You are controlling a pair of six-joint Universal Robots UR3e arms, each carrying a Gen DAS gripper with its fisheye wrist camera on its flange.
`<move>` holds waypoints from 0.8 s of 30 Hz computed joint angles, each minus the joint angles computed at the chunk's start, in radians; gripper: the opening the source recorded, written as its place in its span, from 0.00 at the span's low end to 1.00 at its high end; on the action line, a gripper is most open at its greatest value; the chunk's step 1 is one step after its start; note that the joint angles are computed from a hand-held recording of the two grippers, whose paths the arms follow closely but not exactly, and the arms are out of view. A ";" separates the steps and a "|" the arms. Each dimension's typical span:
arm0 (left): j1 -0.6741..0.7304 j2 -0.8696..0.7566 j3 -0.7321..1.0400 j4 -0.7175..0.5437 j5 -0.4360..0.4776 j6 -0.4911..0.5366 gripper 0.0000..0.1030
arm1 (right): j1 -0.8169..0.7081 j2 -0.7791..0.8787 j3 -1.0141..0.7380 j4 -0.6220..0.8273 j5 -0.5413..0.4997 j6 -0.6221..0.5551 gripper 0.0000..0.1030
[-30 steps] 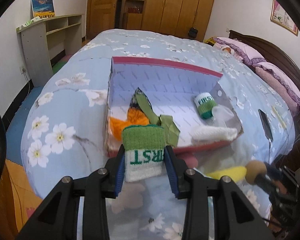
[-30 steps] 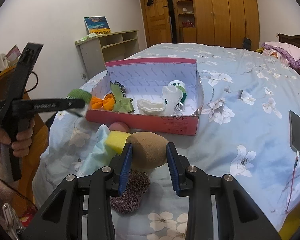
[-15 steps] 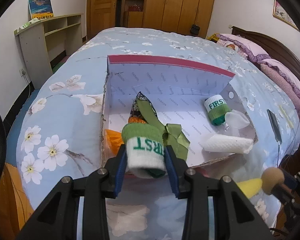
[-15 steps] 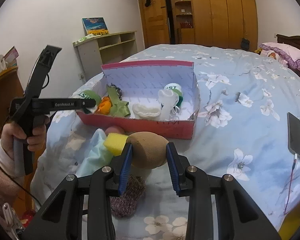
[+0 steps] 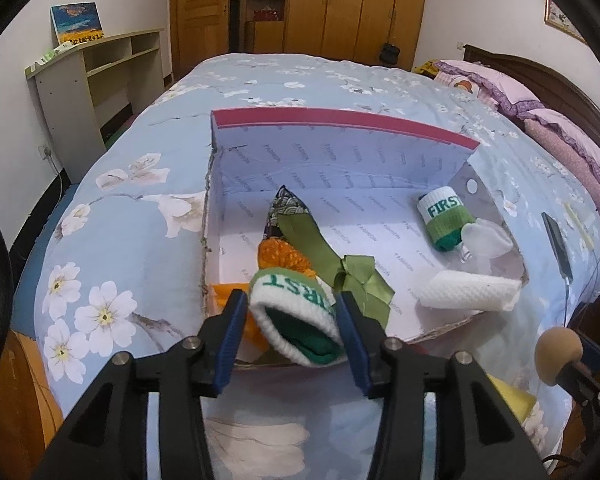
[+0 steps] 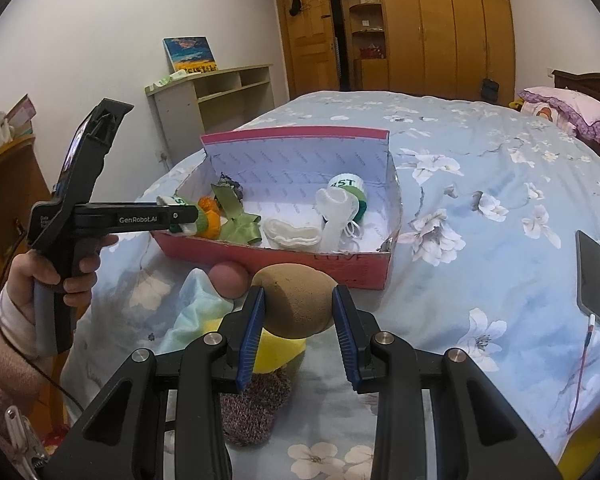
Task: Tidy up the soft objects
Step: 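Carry the sock and brown ball into the pink box and open both grippers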
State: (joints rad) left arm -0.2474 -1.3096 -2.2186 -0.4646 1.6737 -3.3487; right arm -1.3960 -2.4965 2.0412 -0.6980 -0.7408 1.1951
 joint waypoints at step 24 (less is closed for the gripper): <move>0.003 0.276 -0.156 -0.044 -0.015 -0.045 0.64 | 0.290 0.093 0.118 -0.582 0.089 0.463 0.34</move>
